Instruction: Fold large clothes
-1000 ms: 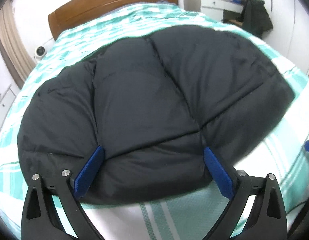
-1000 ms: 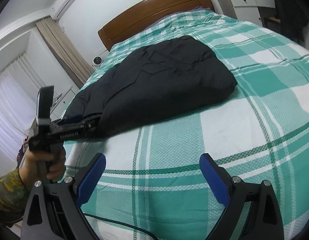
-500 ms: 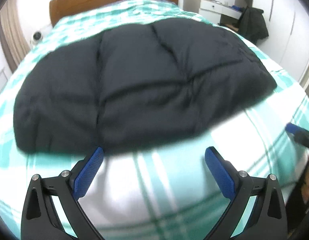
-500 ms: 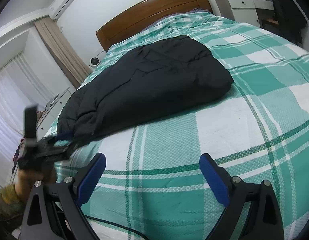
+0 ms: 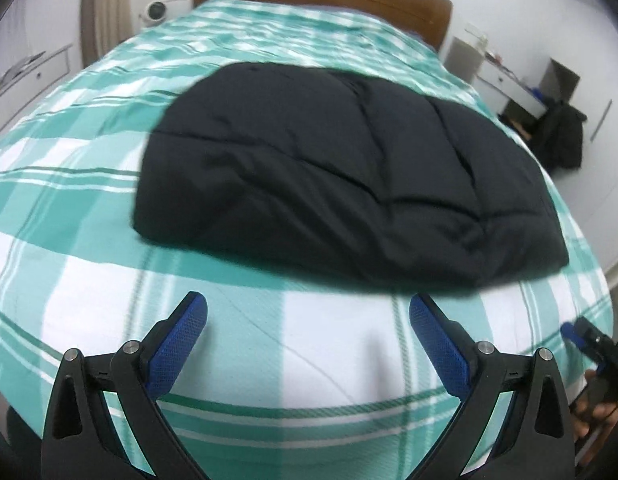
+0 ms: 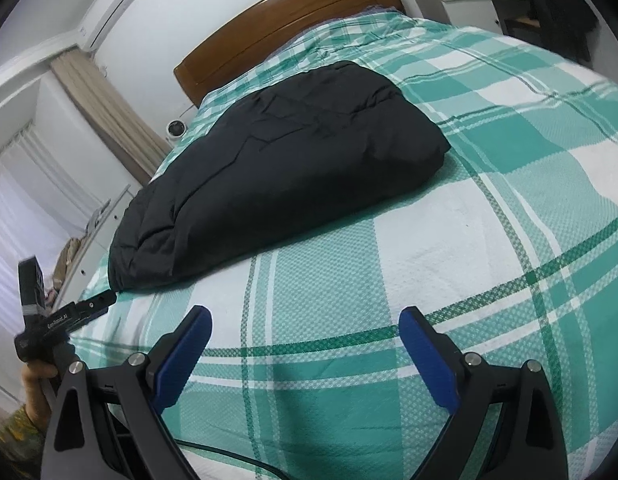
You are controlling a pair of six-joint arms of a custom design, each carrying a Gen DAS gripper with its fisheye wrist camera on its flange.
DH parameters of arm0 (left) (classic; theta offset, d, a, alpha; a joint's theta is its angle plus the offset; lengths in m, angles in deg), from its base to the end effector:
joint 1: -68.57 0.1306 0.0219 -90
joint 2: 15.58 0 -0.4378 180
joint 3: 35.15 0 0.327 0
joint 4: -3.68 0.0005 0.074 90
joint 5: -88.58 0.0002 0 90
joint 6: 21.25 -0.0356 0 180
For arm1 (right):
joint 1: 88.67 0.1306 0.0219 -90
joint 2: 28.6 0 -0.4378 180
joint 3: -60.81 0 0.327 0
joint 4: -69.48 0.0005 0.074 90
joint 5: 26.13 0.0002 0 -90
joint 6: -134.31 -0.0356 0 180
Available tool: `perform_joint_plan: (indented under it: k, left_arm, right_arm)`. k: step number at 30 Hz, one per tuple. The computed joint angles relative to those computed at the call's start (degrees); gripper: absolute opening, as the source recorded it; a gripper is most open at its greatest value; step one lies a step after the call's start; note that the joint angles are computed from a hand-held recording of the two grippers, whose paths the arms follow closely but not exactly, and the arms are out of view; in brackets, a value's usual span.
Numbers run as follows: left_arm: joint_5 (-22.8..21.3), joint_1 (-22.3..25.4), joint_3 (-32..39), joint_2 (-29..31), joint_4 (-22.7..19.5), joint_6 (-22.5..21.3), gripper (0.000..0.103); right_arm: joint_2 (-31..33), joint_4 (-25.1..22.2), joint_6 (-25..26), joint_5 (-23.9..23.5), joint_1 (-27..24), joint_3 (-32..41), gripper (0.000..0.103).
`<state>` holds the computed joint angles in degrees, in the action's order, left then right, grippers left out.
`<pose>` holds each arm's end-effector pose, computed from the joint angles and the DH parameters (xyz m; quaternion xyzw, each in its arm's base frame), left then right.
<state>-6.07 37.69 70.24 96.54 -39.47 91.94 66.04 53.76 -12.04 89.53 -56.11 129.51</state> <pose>0.5006 -0.2966 0.4140 0.0491 0.9374 -0.1218 0.3226 0.3714 0.2183 0.3533 0.2723 0.8517 0.1350 0.4269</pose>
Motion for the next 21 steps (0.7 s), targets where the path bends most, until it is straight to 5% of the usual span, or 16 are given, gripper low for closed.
perform_joint_plan:
  k: [4, 8, 13, 18, 21]
  left_arm:
    - [0.3, 0.8, -0.1, -0.3, 1.7, -1.6, 0.101]
    - [2.3, 0.2, 7.5, 3.1, -2.2, -6.5, 0.101]
    - [-1.0, -0.5, 22.4, 9.4, -8.0, -14.2, 0.101]
    - [5.5, 1.3, 37.2, 16.8, -16.0, -12.5, 0.101]
    - [6.9, -0.2, 50.3, 23.9, -24.0, -16.3, 0.101]
  right_arm:
    - [-3.4, 2.2, -2.3, -2.0, -3.8, -1.5, 0.096]
    - [-6.3, 4.5, -0.2, -5.7, -10.8, -1.6, 0.098]
    - [-3.5, 4.9, 5.3, -18.9, -22.0, 1.3, 0.098]
    - [2.9, 7.3, 8.1, -33.6, -28.6, 4.7, 0.098]
    - [7.2, 8.1, 7.4, -39.6, -30.5, 7.2, 0.1]
